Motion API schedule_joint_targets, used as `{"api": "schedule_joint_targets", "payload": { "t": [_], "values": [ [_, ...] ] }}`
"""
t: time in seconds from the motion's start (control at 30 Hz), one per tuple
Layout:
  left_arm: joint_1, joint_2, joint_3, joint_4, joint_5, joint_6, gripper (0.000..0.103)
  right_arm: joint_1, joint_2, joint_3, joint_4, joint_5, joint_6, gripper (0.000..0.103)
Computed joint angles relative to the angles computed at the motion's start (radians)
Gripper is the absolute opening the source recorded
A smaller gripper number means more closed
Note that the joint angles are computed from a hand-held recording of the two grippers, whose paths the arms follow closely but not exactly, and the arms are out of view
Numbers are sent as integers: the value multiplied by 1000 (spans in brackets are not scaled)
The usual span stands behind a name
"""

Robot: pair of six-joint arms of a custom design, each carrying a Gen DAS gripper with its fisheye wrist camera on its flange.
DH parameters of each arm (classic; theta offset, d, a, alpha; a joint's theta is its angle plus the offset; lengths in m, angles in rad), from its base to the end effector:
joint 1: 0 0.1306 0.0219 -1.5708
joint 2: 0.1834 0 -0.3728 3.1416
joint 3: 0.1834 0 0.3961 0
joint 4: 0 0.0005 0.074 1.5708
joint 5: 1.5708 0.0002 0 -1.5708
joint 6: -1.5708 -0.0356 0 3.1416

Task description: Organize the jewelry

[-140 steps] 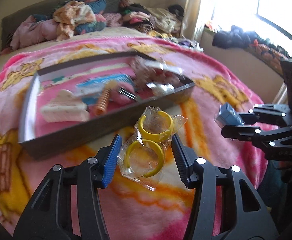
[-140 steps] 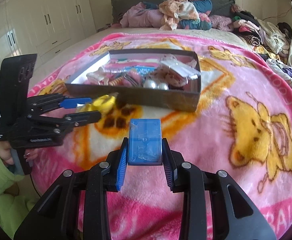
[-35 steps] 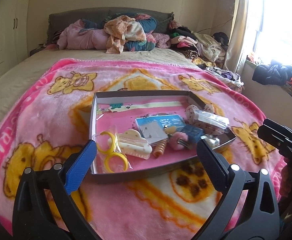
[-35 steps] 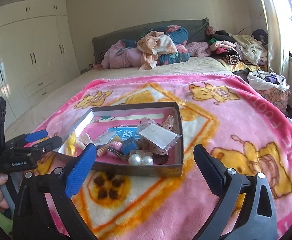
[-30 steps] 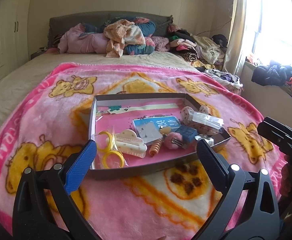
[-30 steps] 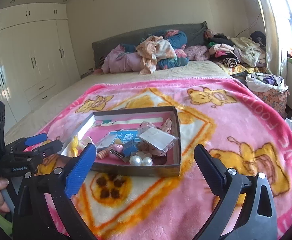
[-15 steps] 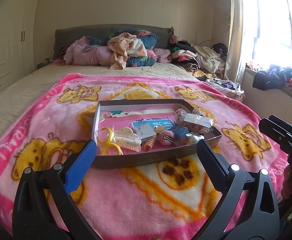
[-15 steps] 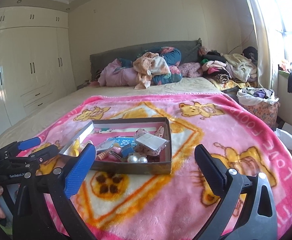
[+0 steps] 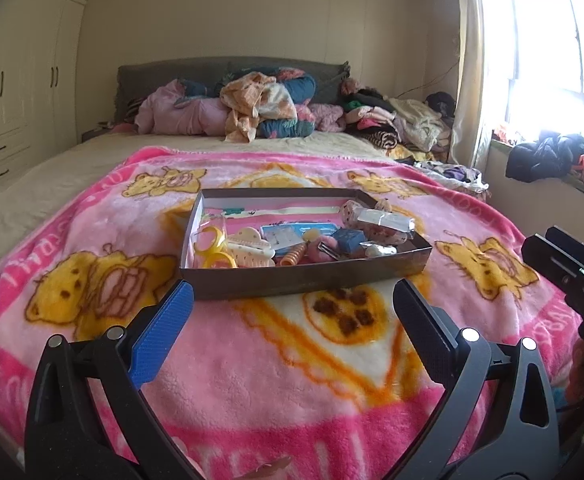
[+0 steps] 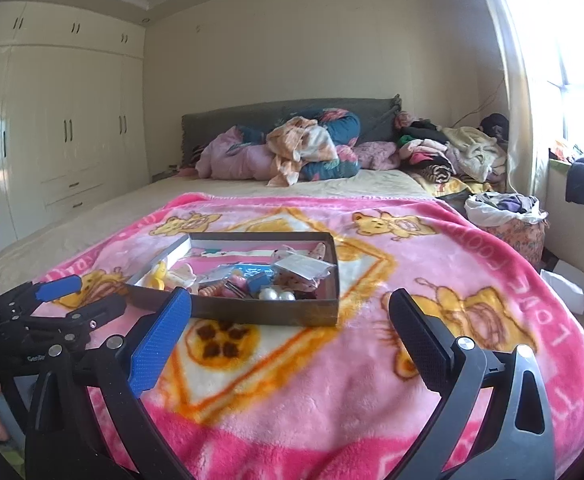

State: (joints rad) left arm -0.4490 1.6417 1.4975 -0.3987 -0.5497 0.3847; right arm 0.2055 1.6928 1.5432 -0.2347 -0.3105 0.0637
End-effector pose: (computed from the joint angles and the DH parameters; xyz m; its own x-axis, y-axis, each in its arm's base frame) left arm 0.5456 -0.2428 0.3804 -0.4191 -0.1533 -0.8949 -0.2051 0.9762 -0.0712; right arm 0.6103 0.1378 0.3865 -0.3363 -0.1320 -0.9325 -0.4940 0.8677 0.0553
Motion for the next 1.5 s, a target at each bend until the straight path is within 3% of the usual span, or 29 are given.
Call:
{"api": "schedule_joint_targets", "payload": {
  "t": [0.23, 1.5],
  "values": [
    [-9, -4, -15, 20, -4, -6, 92, -8, -12, -59, 90, 21, -5, 97],
    [-5, 2, -13, 7, -3, -1, 92, -4, -2, -53, 63, -6, 13, 97]
  ]
}}
